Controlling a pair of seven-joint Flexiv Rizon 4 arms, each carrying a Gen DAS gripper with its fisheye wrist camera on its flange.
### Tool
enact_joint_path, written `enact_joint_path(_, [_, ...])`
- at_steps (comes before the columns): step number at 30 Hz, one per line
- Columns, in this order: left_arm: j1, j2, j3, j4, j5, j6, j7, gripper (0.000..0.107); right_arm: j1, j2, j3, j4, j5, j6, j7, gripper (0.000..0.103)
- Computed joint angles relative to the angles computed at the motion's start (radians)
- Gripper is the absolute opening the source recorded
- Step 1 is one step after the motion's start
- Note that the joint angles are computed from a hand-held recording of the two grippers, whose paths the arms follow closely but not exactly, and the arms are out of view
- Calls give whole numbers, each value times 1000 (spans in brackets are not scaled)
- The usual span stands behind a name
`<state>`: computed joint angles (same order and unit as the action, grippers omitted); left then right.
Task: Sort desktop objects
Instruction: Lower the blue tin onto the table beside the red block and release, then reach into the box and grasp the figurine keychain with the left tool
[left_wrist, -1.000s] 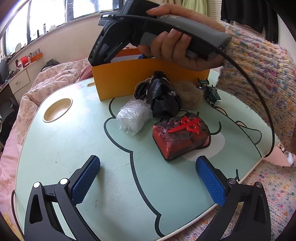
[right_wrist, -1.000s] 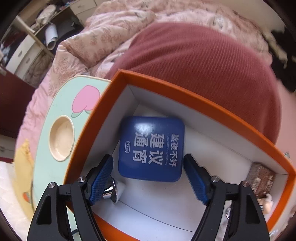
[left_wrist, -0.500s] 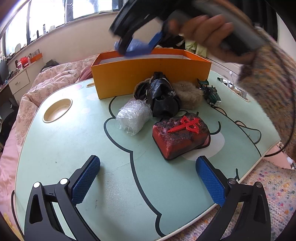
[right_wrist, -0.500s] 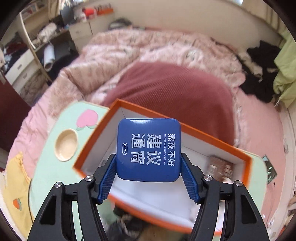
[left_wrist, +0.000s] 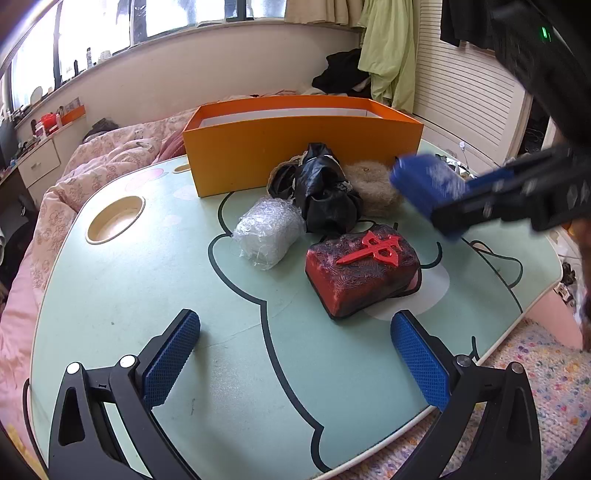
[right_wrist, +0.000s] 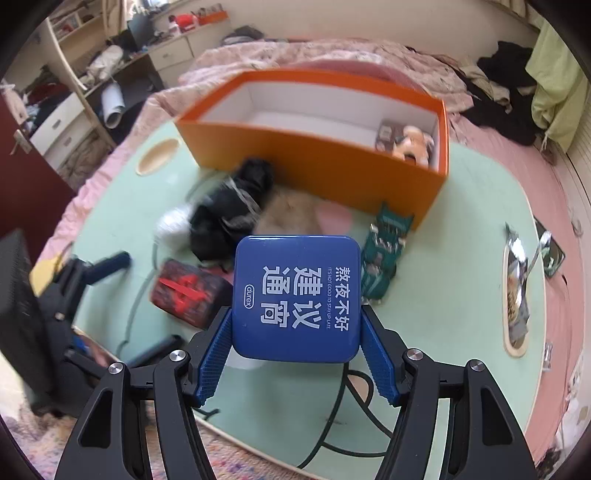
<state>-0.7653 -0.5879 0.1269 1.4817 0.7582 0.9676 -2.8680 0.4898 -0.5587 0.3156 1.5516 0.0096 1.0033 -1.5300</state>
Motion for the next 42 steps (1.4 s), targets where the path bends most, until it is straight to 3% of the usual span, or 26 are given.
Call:
enact_joint_path(4, [1, 0, -1, 1, 1, 1, -1, 103, -5, -13, 9, 9, 22, 49, -4, 67])
enact_joint_path(7, [1, 0, -1, 0, 1, 0, 1, 103, -6, 6, 10, 63, 33, 172, 11, 67])
enact_joint_path(10, [1, 1, -1, 1, 1, 0, 0, 103, 2, 37, -4, 137, 2, 283, 19, 81])
enact_joint_path(14, [1, 0, -1, 1, 2, 0, 0, 103, 133, 95, -194, 297, -192, 432, 163, 83])
enact_joint_path(16, [1, 1, -1, 2, 2, 1, -1, 103, 164, 111, -242, 355, -252, 478, 208, 83])
enact_joint_path(20, [1, 1, -2, 2, 2, 1, -1, 103, 118, 90, -202, 372, -285, 491, 235, 84])
enact_joint_path(23, [1, 1, -2, 2, 2, 1, -1, 103, 52, 51, -135, 362, -273, 536, 241, 103])
enact_joint_path(33, [-2, -1, -2, 0, 3, -3, -3, 103, 85, 34, -187, 381, -324, 610, 315, 103])
enact_joint_path(39, [10, 16, -14, 1, -34, -50, 21, 103, 69, 32, -173, 381, -336, 612, 324, 103])
enact_joint_path(42, [19, 53, -5, 2, 0, 12, 0, 103, 69, 33, -173, 382, -340, 615, 326, 103])
